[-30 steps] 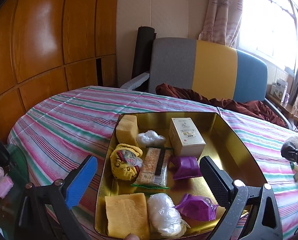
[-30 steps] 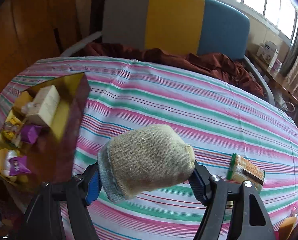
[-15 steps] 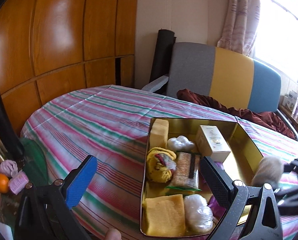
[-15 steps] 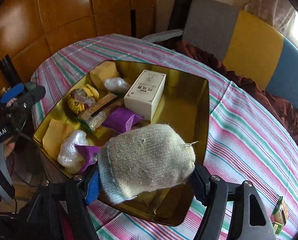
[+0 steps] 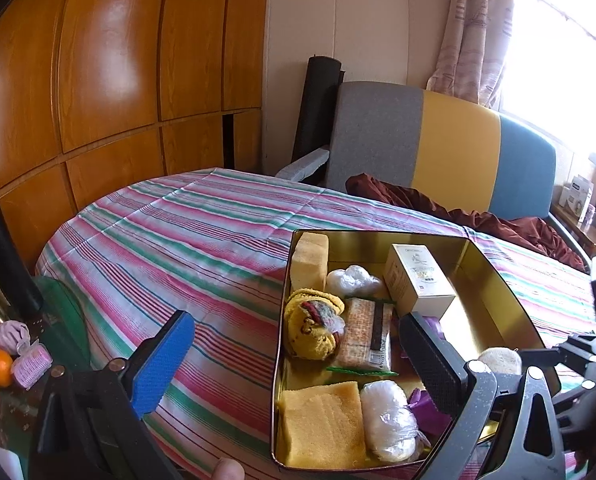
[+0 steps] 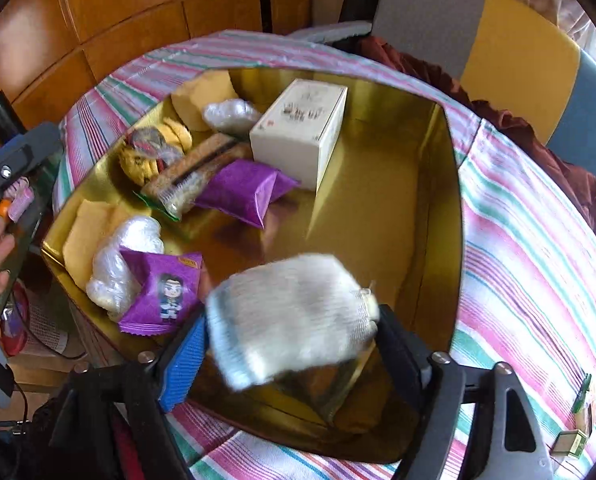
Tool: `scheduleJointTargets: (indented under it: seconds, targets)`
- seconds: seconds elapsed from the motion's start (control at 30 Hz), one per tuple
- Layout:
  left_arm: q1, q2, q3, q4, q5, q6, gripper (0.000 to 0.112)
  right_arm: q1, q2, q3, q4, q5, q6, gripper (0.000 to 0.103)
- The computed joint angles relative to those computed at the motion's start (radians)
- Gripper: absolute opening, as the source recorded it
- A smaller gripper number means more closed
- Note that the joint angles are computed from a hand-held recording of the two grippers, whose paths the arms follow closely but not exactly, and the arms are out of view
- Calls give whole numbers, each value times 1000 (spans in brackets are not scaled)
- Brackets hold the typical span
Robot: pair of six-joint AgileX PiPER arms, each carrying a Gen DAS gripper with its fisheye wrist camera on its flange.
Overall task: Organize objects
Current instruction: 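Carry the knitted sock into the gold tray and open the right tool, then move both tools back toward the green tea box and cracker packet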
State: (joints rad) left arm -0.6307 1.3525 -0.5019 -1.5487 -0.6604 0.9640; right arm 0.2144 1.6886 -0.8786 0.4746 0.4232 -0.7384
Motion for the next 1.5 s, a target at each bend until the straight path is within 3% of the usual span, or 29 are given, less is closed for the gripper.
scheduleJointTargets:
  seconds: [0.23, 0.5, 0.73, 1.17, 1.5]
  targets:
    - [-50, 3, -10, -21, -22, 27, 103, -72, -92, 52, 195, 15, -156, 85]
    - [-93, 6, -18, -40, -34, 39, 103, -160, -199, 96, 254, 63, -213, 85]
    - [-126, 16, -39, -62, -28, 73, 103, -339, -235, 104, 293, 123, -287, 85]
    - [-195, 77, -144, -123, -13, 185, 103, -752, -89, -91, 271, 198, -246, 85]
    - [-266, 188, -311, -176, 4, 325, 103, -984, 200, -406, 141, 137, 78, 85]
